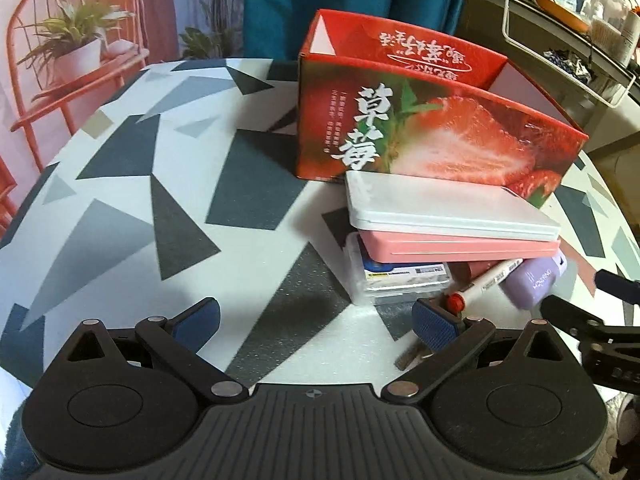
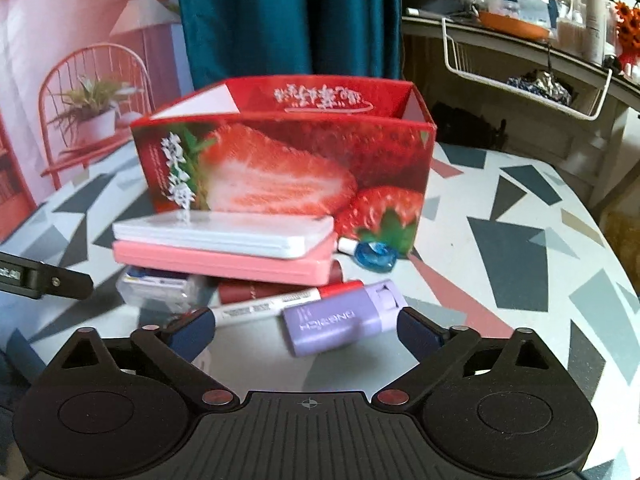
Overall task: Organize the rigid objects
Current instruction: 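Move the left tool down toward the small white item by the stack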
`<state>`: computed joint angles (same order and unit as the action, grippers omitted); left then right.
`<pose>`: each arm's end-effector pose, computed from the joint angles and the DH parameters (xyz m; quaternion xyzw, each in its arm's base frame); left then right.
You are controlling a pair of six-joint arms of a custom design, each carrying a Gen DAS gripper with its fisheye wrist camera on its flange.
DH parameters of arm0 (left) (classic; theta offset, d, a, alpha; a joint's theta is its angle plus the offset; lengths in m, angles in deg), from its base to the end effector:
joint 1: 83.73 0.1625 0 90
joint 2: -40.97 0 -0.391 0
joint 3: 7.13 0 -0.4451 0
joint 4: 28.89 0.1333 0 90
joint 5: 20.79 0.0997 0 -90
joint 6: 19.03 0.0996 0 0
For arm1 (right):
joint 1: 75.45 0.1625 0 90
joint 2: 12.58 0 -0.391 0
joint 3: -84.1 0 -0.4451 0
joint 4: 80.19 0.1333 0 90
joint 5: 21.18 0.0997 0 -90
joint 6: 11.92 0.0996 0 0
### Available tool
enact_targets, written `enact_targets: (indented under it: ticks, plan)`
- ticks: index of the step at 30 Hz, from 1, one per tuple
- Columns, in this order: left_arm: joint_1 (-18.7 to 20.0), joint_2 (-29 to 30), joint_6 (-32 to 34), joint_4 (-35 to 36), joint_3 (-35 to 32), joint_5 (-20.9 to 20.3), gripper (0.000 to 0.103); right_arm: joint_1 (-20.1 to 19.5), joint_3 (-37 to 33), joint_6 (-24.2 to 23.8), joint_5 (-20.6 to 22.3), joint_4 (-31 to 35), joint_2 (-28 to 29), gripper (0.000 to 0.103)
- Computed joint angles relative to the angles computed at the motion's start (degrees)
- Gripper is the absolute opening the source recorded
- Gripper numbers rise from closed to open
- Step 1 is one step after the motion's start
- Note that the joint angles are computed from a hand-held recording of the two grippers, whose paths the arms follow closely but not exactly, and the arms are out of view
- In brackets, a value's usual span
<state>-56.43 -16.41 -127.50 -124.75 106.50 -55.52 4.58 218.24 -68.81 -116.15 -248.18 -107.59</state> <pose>-0.3260 -0.4104 0.0088 -0.1298 0.8153 -0.3894 0.4083 0.0447 -0.4658 0.2564 0.3619 -0.8700 0.2548 0.2172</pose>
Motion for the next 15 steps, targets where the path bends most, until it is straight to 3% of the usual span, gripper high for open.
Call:
enact_targets:
  ticks: [9, 15]
  plan:
    - [0.65, 0.96, 7.28, -8.80, 0.86, -1.15, 0.090, -0.45, -0.22, -3.58, -1.60, 4.56, 0.13, 0.074]
    - [0.69, 1.16, 12.60, -15.65, 2.18, -1.36, 0.069, -0.68, -0.45, -4.99, -0.72, 8.45, -0.58, 0.067]
